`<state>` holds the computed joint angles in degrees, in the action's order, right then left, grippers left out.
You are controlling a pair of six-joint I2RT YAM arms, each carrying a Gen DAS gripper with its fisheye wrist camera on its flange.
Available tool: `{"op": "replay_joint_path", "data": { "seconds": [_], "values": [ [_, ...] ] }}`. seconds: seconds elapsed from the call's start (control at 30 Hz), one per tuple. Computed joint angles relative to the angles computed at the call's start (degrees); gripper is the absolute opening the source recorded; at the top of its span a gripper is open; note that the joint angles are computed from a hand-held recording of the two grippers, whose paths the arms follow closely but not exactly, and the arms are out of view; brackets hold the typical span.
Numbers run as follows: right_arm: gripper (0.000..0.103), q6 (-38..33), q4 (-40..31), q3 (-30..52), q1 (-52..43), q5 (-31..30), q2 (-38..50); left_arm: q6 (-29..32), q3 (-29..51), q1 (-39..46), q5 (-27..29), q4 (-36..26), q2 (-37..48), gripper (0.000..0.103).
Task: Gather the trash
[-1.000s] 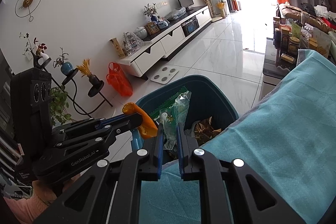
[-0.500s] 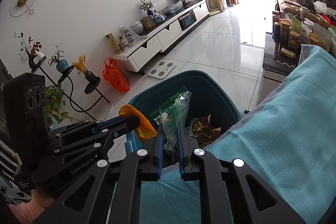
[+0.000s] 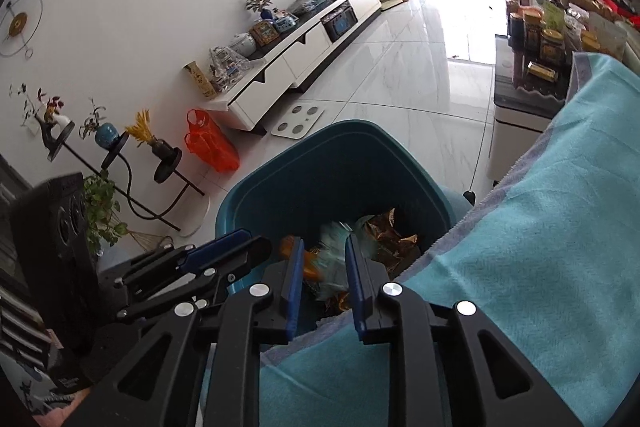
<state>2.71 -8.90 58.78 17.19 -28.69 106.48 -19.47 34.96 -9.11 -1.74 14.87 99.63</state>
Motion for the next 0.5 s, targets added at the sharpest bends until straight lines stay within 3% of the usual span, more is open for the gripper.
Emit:
{"op": "replay_joint_path", "data": {
  "seconds": [0.23,0.4,0.5],
  "values": [
    [0.022,0.09,1.32,-2.89,-1.91,-1.1,-2.35,-0.52,-1.68,-0.83,-0.96,2.36,-1.0,0.044],
    [0.029,-1.59,4.14,-9.84,-4.79,-1.58,-9.72,-0.34,-7.05,-4.34,-5.16,4.27,-9.38,0.07],
    [0.046,-3.16,5.36,-14.35,-7.17,-2.32,-15.4,0.14,-10.61,-7.61,-8.47,4.77,-15.66,0.08]
  ]
}}
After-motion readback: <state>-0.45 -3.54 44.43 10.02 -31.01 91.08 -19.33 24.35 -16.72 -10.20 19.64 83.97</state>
